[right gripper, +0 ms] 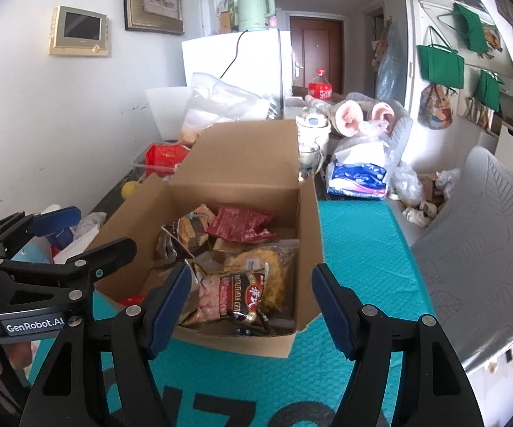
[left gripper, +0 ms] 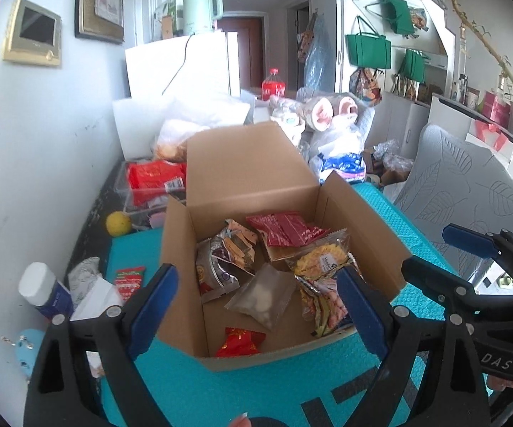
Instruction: Organize snacks
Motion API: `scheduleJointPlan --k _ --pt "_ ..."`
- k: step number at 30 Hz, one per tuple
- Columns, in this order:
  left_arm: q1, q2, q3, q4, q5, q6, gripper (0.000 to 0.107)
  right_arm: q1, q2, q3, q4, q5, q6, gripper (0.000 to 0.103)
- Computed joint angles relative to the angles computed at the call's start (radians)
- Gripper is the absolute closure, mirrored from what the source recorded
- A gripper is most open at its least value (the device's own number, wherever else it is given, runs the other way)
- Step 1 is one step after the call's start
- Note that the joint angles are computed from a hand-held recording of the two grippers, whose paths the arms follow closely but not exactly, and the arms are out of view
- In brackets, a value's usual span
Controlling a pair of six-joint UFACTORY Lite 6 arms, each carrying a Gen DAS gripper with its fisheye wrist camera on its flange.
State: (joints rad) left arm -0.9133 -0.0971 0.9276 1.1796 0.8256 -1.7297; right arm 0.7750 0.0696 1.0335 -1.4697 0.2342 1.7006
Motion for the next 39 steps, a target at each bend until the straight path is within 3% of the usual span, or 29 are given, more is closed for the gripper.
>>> scheduleJointPlan --k 11,22,25,35,39 --pt "-0.341 -0.125 -0.015 -0.057 0.385 -0.074 0.015 0.219 -0.285 -0.167 0.106 0.291 -0.058 0.023" --pt "-0.724 -0.100 -0.011 -0.143 0.712 -0.291 0.015 0.532 -0.519 -0.347 0.154 0.588 -0.006 0.020" --pt "-0.816 -0.072 -0.005 -0.173 0.769 -0.357 0.015 0.620 -0.563 -0.397 0.174 0.660 0.023 0.020" --pt "-1.045 0.107 0.069 -0.284 0.878 -0.533 0.015 1.049 -0.598 -0.525 0.262 1.067 0.289 0.020" --pt "-1.103 0.185 0.118 -0.320 0.899 -0.582 0.015 1.192 -0.599 -0.560 0.322 1.167 0.386 0.020"
